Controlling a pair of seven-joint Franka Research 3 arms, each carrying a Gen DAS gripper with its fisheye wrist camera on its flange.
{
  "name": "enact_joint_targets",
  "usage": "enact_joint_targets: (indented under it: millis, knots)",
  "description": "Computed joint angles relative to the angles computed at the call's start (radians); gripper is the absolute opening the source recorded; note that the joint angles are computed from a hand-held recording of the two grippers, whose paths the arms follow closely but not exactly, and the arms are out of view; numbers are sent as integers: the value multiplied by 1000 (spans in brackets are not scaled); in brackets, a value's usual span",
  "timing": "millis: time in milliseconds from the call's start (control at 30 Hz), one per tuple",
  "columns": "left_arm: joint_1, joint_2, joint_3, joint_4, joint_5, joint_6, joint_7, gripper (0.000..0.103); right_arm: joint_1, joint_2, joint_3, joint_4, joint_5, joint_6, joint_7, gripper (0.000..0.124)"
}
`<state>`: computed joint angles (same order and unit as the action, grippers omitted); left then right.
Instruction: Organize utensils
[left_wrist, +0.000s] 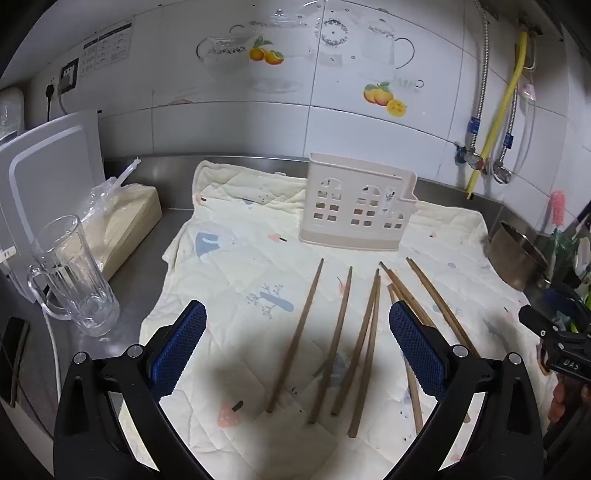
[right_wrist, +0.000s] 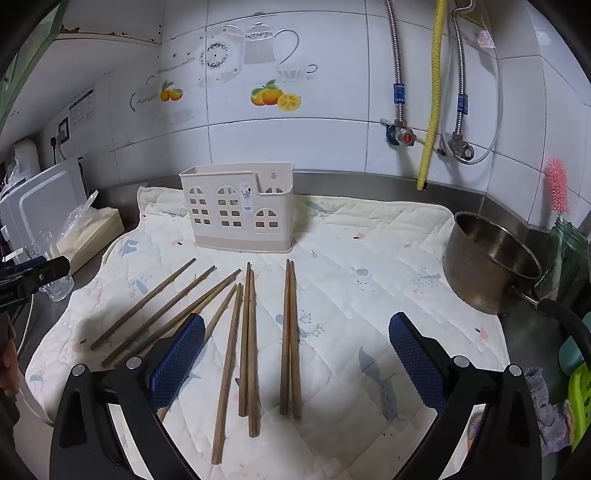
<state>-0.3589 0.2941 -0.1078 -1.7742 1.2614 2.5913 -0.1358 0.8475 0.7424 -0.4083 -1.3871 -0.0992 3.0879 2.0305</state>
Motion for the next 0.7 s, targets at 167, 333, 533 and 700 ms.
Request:
enact_joint_targets:
  millis: [167, 333, 533, 700]
  knots:
    - [-26, 32, -10, 46, -15, -72, 16, 98, 7, 2, -10, -1, 2, 4, 4, 97]
    - [-52, 26, -3, 44, -9, -98, -6, 98, 9, 2, -11, -2, 2, 2, 1, 97]
    - [-30, 9, 2, 10, 35, -58, -46, 98, 11, 0, -16, -3, 2, 5, 1, 97]
    - [-25, 1, -4, 5, 49, -63, -51, 98, 13, -3, -16, -6, 4, 6, -1, 97]
